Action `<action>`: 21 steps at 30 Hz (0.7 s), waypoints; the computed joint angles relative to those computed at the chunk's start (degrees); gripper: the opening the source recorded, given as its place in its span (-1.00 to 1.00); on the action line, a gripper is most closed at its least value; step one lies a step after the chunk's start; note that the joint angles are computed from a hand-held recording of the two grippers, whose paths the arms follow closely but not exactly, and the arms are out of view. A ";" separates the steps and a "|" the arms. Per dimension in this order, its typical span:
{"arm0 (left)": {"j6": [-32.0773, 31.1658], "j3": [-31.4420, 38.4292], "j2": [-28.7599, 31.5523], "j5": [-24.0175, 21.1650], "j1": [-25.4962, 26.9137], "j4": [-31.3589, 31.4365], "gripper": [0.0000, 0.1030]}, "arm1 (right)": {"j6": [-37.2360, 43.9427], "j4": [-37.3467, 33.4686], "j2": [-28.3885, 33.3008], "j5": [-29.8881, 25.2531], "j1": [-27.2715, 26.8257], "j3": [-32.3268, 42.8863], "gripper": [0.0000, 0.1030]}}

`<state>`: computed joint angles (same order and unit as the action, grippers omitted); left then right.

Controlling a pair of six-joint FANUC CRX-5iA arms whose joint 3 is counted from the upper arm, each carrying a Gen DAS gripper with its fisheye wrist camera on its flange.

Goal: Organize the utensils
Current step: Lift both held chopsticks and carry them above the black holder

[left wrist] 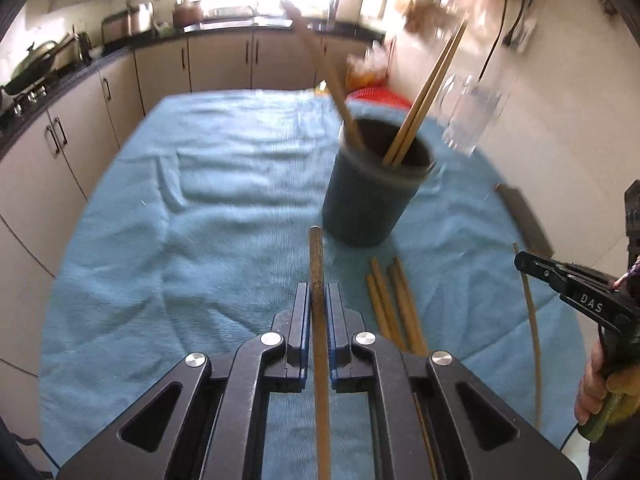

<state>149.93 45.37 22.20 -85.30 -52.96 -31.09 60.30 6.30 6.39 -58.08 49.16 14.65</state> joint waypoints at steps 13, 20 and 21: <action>4.80 5.67 -1.70 -5.55 -12.95 -16.33 -0.87 | -11.58 14.46 -15.34 10.93 6.88 -15.33 -0.89; 4.58 8.24 -0.61 -7.77 -18.14 -22.51 -0.87 | -17.16 21.95 -20.51 13.59 10.27 -20.78 -0.89; 4.57 8.62 -0.47 -8.14 -18.81 -23.28 -0.87 | -17.97 23.03 -21.31 13.82 10.76 -21.59 -0.89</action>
